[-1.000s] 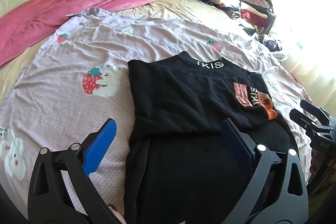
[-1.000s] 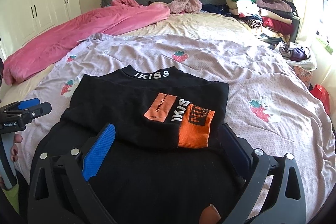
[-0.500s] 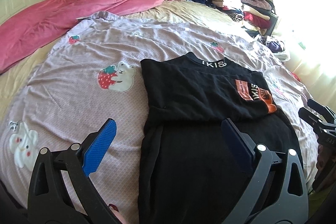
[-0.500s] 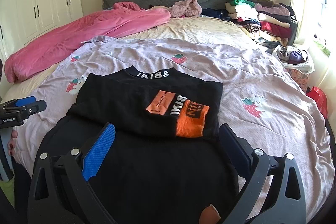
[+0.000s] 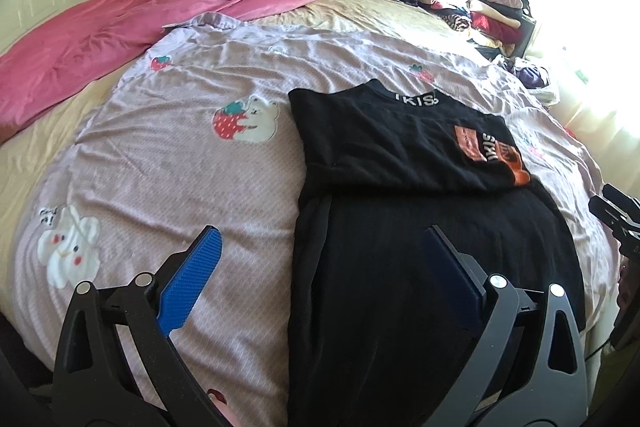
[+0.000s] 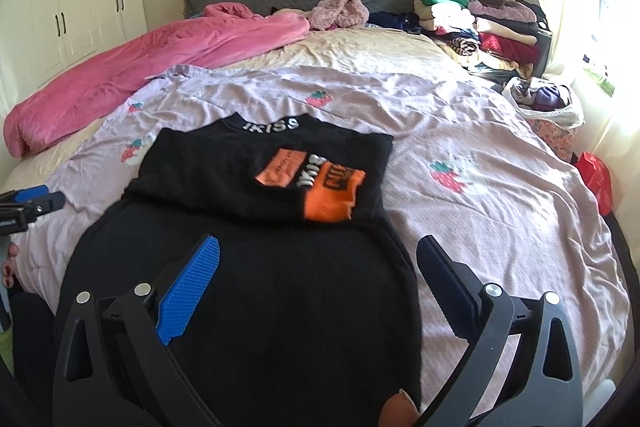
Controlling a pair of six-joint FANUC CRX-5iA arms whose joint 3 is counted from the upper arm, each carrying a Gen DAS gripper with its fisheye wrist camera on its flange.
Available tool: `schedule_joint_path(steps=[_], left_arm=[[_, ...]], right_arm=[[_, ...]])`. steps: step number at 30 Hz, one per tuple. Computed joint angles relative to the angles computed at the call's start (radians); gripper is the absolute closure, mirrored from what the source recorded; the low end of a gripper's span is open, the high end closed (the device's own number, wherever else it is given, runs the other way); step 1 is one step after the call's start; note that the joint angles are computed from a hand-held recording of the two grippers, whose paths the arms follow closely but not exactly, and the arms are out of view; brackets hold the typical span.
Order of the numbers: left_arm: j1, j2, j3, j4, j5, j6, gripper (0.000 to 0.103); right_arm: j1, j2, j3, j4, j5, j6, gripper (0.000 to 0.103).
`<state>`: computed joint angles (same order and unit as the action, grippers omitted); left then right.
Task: Fold small clothes
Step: 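Move both grippers to the hem of the black sweatshirt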
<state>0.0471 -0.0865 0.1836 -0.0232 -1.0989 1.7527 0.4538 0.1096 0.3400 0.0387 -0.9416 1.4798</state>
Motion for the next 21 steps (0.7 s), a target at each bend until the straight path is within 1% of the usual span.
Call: schedule_joint_path(steps=[8,21], left_arm=[[0.009,-0.054,-0.038,-0.018,-0.034,0.005,0.01],[0.044,-0.129,-0.132,-0.002,-0.086,-0.012,0.01]], right_arm=[[-0.015,-0.05,-0.06,0.007,-0.006,-0.007,0.005],[-0.04,-0.112,-0.134,0.014,-0.034,0.007,0.005]])
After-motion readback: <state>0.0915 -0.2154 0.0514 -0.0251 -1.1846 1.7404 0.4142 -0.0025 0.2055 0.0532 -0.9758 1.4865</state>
